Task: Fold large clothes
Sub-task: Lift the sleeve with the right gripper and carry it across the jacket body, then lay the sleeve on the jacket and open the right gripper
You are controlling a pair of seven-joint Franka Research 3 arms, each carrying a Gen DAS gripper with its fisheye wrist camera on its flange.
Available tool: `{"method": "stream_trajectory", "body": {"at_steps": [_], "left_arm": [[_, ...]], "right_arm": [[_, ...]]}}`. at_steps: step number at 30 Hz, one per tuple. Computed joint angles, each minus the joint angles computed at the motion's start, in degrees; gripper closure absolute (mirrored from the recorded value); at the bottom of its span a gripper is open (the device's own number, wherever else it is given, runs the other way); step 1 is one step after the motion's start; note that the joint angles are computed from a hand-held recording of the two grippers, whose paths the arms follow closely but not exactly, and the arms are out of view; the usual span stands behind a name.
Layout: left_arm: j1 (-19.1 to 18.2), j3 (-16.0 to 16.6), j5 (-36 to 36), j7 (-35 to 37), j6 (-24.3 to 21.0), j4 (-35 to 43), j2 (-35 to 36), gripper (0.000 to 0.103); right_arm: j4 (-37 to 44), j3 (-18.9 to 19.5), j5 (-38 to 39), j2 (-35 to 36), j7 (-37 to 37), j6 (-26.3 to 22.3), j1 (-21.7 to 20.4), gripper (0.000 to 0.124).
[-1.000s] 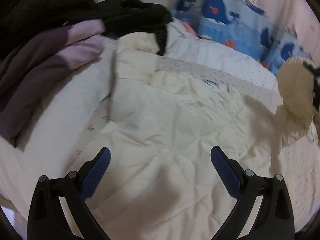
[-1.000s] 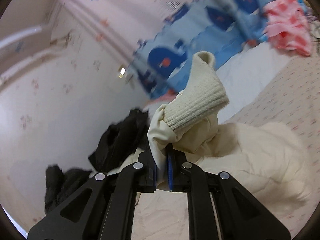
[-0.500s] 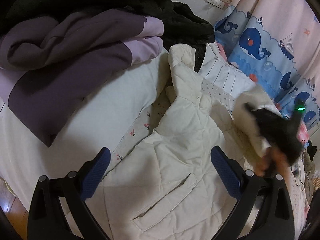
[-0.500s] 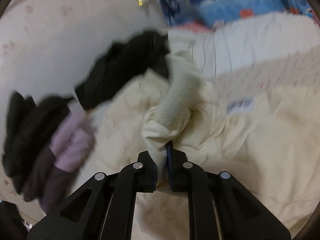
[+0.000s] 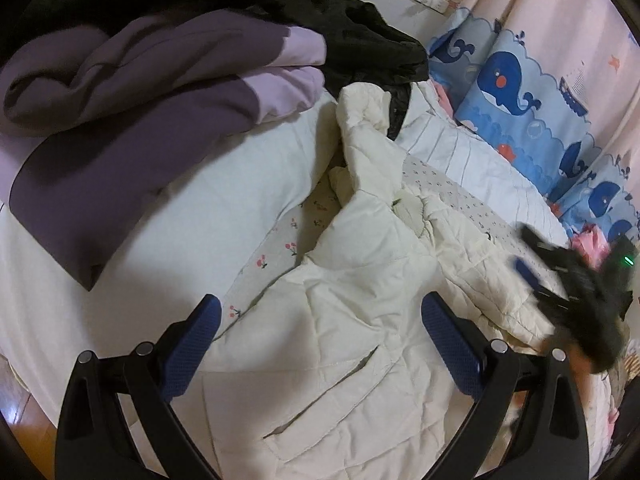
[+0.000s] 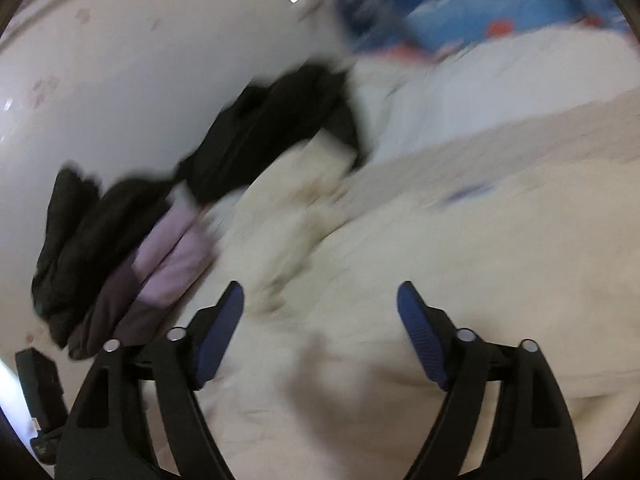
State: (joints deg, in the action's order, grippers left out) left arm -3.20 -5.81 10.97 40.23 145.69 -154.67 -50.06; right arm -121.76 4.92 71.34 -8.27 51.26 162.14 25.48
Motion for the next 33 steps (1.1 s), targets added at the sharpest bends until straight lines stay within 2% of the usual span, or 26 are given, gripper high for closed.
{"method": "stream_trajectory", "body": {"at_steps": [2, 3, 5, 6, 8, 11, 12, 14, 15, 19, 21, 23, 25, 28, 29, 30, 32, 33], "left_arm": [[0.7, -2.0, 1.7, -0.4, 0.5, 0.6, 0.6, 0.007], [1.3, -3.5, 3.2, -0.6, 1.0, 1.4, 1.7, 0.007], [1.6, -5.5, 5.6, -0.8, 1.9, 4.5, 5.7, 0.007], [0.7, -5.1, 5.7, -0.2, 2.8, 6.2, 7.9, 0.007], [-0.1, -5.4, 6.4, 0.7, 4.8, 10.4, 13.1, 0.007], [3.2, -10.0, 14.0, -0.5, 6.9, 18.8, 22.5, 0.007], [4.8, -12.1, 17.7, -1.5, 6.0, 22.7, 27.0, 0.007], [5.0, -12.9, 21.4, -2.9, 4.5, 27.1, 32.5, 0.007], [5.0, -13.3, 23.1, -3.9, 3.1, 29.5, 35.7, 0.007], [3.5, -12.4, 27.7, -7.0, -1.4, 34.9, 44.6, 0.007], [2.0, -11.7, 29.2, -7.4, -5.8, 37.0, 48.5, 0.007], [0.3, -10.7, 30.6, -7.4, -8.0, 37.8, 50.9, 0.007], [-1.6, -9.7, 36.7, -10.9, -8.3, 36.7, 51.1, 0.007], [-3.7, -7.6, 37.0, -10.8, -8.3, 36.5, 51.0, 0.007], [-4.2, -6.9, 36.8, -10.9, -7.7, 36.1, 50.6, 0.007], [-4.6, -6.4, 37.2, -11.3, -7.1, 35.6, 50.4, 0.007], [-5.3, -5.8, 38.5, -12.2, -6.6, 35.0, 50.0, 0.007], [-5.4, -5.7, 39.0, -12.5, -6.0, 34.6, 49.8, 0.007]], "right_arm": [[-4.4, -0.9, -5.6, -3.0, 6.4, 2.5, -2.7, 0.042], [-6.3, -1.7, -9.2, -3.9, 10.7, 1.6, -4.4, 0.042], [-8.7, -4.1, -15.8, -4.5, 19.5, -3.7, -8.2, 0.042], [-9.0, -5.5, -16.0, -4.5, 19.7, -5.9, -8.8, 0.042], [-9.9, -8.2, -12.5, -5.5, 14.5, -9.6, -9.2, 0.042], [-11.0, -8.2, -11.9, -7.0, 9.7, -10.7, -9.7, 0.042], [-11.1, -8.2, -12.3, -7.1, 8.9, -11.4, -10.0, 0.041], [-10.8, -7.8, -14.3, -5.9, 9.6, -13.2, -10.6, 0.041], [-9.8, -7.6, -17.1, -4.4, 12.3, -15.7, -11.5, 0.041], [-8.3, -7.2, -20.4, -3.0, 15.4, -19.8, -13.3, 0.041], [-8.0, -6.9, -21.8, -3.4, 17.7, -20.8, -13.9, 0.041], [-9.0, -6.4, -20.9, -5.2, 18.3, -17.8, -13.8, 0.041], [-10.4, -6.0, -19.3, -7.2, 15.0, -13.1, -12.7, 0.041], [-12.2, -4.0, -25.0, -8.7, 16.2, -6.2, -12.8, 0.034], [-12.2, -3.5, -28.1, -8.2, 19.1, -6.2, -13.3, 0.033], [-11.8, -3.0, -32.7, -6.9, 24.0, -8.5, -14.8, 0.033], [-9.8, -5.6, -32.6, -3.6, 24.7, -14.1, -13.6, 0.033], [-10.3, -5.3, -32.7, -3.6, 24.1, -13.5, -14.1, 0.033]]}}
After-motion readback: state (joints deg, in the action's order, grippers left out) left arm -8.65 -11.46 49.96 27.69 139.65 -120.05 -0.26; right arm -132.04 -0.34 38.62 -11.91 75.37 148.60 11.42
